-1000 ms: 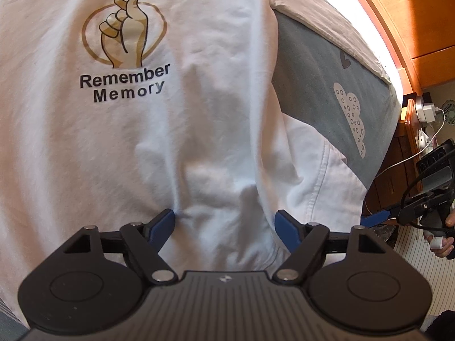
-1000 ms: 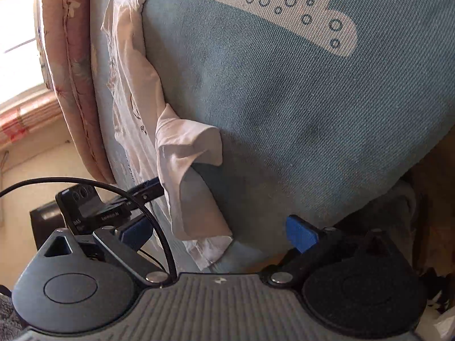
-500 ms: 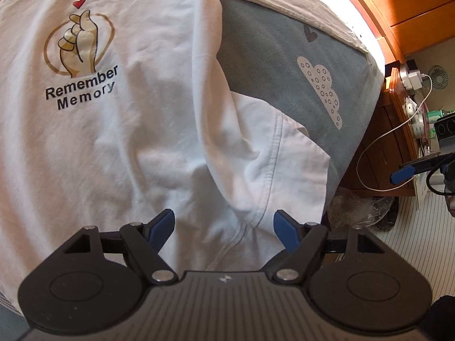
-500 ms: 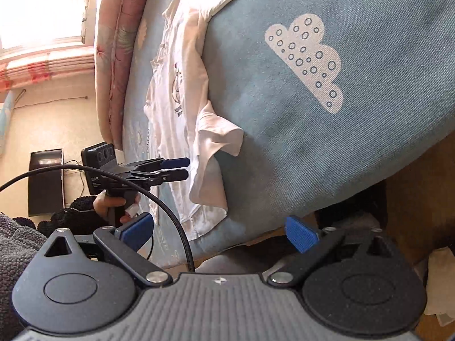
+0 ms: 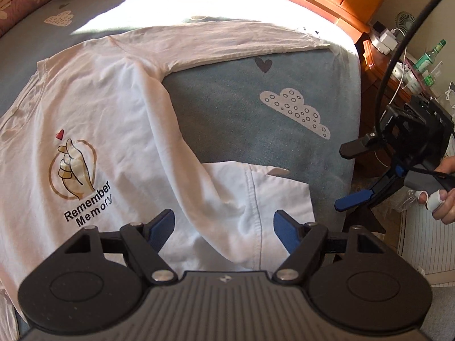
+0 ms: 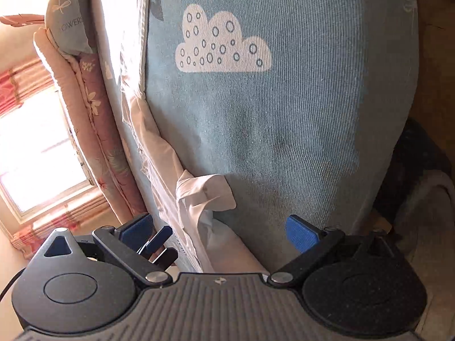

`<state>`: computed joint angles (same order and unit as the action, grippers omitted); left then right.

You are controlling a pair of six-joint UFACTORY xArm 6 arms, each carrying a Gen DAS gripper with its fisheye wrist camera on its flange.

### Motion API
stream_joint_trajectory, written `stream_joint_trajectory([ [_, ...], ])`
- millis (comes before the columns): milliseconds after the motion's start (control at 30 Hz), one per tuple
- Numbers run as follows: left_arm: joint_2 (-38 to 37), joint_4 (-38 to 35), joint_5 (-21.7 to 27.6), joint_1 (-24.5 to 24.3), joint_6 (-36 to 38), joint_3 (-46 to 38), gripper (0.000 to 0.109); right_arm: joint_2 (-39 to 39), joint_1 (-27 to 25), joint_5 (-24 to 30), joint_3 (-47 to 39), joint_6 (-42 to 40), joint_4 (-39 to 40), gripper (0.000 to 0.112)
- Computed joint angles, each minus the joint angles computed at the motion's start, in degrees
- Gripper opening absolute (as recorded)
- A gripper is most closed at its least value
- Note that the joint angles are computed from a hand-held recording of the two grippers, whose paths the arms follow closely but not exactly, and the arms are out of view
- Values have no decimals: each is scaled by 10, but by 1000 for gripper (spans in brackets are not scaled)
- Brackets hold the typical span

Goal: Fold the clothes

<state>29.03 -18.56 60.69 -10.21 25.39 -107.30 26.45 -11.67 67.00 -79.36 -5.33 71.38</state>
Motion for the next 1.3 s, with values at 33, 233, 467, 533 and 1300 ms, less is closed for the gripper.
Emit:
stream_joint_trajectory([
  [33,-5,10,-11,-3,9,9,75,-1,14,-13,-8,-3,-19,102],
  [233,-18,24,-28,-6,16,38,75,-3,96,-94,-84,-58,-276,97],
  [467,-47,12,-58,5,1,95,75,-49,179,-303,-8,-378,-518,76],
  [533,-51,10,-66,7,4,106,75,-56,193,-348,18,-498,-477,75],
  [1300,-3,16,-46,7,61,58,73,-44,243,-427,24,-1072,-96,66],
])
